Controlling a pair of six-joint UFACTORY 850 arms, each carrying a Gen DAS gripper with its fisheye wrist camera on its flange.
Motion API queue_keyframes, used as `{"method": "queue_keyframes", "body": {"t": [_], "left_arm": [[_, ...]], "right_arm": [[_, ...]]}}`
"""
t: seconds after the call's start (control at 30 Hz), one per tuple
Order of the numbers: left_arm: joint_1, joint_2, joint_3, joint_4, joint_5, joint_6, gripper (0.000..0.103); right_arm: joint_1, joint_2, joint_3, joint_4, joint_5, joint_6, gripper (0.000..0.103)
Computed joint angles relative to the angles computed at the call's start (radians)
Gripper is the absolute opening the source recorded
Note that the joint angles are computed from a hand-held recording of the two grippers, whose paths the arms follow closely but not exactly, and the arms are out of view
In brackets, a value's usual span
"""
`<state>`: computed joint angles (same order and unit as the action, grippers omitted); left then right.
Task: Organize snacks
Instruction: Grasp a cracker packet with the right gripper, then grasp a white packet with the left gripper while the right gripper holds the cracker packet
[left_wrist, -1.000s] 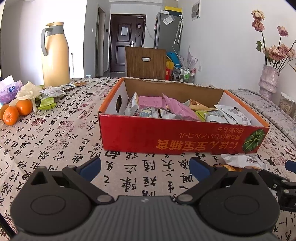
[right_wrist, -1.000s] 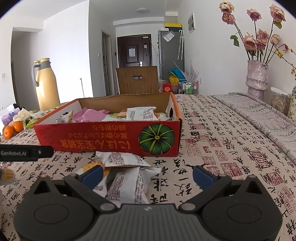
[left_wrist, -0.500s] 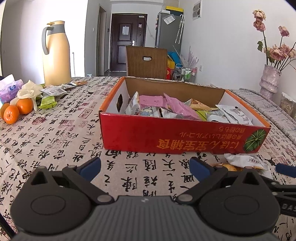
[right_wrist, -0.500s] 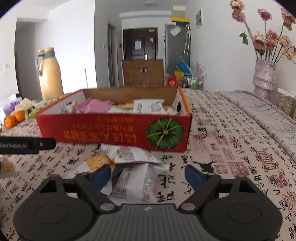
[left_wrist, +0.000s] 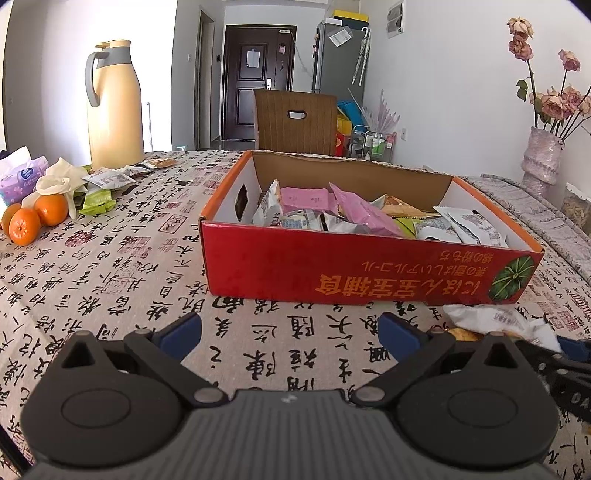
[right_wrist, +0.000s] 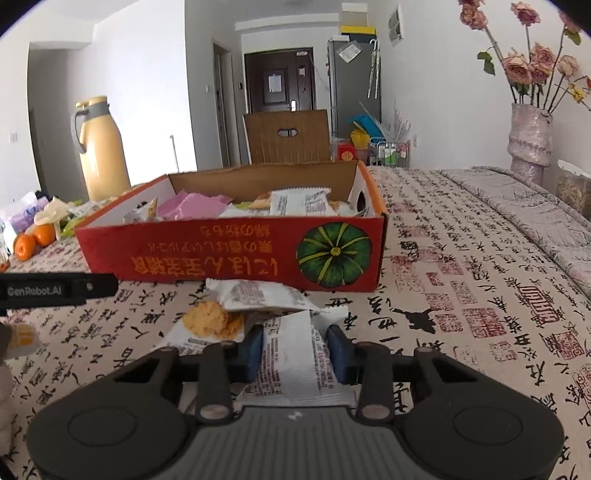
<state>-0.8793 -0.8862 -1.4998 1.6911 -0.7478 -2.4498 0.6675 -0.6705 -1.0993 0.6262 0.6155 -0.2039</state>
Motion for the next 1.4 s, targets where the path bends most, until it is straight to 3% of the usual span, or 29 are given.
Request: {"method": "queue_keyframes", "body": {"t": [0.4, 0.67, 0.87, 1.13, 1.2, 1.4], "left_arm": [[-0.009, 0.009, -0.020, -0.039, 0.047, 0.065, 0.103], [-0.048, -0.023, -0.086, -0.036, 0.103, 0.145, 0.103], [-0.066, -0.069, -0.154, -0.121, 0.150, 0.267, 0.103], [-0.077, -0.113, -0.219, -0.242, 0.142, 0.377, 0.103], [-0.079, -0.117, -0.225, -0.252, 0.144, 0.391, 0.100], [-0.083, -0.125, -0.237, -0.254, 0.157, 0.412, 0.067]], "right_arm": [[0.001, 0.087, 0.117, -0.037, 0.129, 0.079, 0.036], [-0.004, 0.099, 0.155, -0.070, 0.149, 0.137, 0.036], [-0.009, 0.106, 0.183, -0.101, 0.166, 0.185, 0.036], [-0.016, 0.113, 0.216, -0.139, 0.184, 0.236, 0.036], [-0.017, 0.115, 0.222, -0.147, 0.188, 0.244, 0.036], [-0.014, 0.122, 0.234, -0.160, 0.200, 0.255, 0.036]]}}
